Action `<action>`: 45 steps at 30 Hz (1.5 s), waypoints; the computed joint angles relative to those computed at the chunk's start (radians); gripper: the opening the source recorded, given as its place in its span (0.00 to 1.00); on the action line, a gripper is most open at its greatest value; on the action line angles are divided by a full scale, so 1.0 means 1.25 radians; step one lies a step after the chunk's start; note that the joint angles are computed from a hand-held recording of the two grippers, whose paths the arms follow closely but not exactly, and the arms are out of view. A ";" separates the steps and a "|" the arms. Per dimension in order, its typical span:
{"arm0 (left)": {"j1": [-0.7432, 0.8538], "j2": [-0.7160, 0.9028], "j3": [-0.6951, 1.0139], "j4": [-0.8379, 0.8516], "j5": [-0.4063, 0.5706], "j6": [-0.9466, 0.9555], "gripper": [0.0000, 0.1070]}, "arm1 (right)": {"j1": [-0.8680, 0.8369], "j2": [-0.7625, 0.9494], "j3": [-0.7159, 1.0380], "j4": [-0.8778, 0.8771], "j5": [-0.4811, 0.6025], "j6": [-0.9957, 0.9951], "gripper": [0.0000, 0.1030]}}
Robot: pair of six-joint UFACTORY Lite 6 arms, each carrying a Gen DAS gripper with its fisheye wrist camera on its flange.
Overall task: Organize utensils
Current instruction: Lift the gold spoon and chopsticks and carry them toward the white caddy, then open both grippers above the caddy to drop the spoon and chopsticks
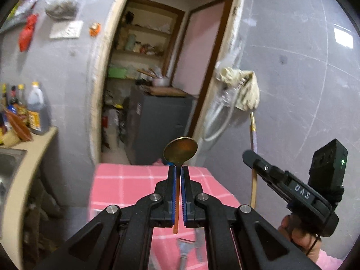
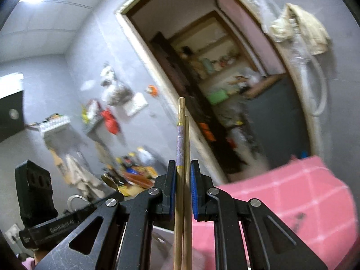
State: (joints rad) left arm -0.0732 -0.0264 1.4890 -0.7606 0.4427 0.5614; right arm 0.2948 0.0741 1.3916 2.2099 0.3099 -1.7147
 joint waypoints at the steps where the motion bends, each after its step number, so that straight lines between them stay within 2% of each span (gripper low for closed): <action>1: 0.021 -0.009 -0.003 0.002 0.004 0.006 0.04 | 0.020 0.039 0.036 0.057 0.011 -0.053 0.10; 4: 0.082 -0.023 -0.018 -0.046 0.018 0.059 0.04 | 0.065 0.142 0.121 0.195 0.057 -0.184 0.10; 7: 0.126 -0.017 -0.033 -0.104 0.033 0.109 0.04 | 0.093 0.238 0.191 0.266 0.104 -0.253 0.10; 11: 0.147 -0.012 -0.062 -0.152 0.024 0.164 0.04 | 0.111 0.340 0.249 0.296 0.161 -0.286 0.10; 15: 0.161 -0.015 -0.108 -0.209 0.016 0.245 0.04 | 0.112 0.406 0.278 0.268 0.187 -0.252 0.10; 17: 0.169 -0.017 -0.131 -0.228 0.023 0.277 0.04 | 0.113 0.407 0.263 0.279 0.182 -0.274 0.10; 21: 0.166 -0.005 -0.157 -0.226 0.027 0.297 0.04 | 0.108 0.408 0.246 0.185 0.162 -0.211 0.10; 29: 0.153 -0.004 -0.206 -0.212 0.031 0.316 0.04 | 0.108 0.324 0.098 0.141 0.163 -0.246 0.11; 32: 0.165 0.002 -0.214 -0.207 0.059 0.309 0.04 | 0.102 0.285 0.046 0.126 0.165 -0.253 0.11; 39: 0.215 -0.002 -0.251 -0.264 0.116 0.346 0.04 | 0.094 0.259 0.026 0.045 0.144 -0.190 0.11; 45: 0.214 -0.016 -0.268 -0.255 0.119 0.345 0.06 | 0.098 0.238 -0.009 0.023 0.126 -0.162 0.11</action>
State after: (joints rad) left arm 0.1942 -0.0470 1.1541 -1.0789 0.5918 0.9925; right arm 0.4170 0.3719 1.3801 2.2380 0.4673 -1.9171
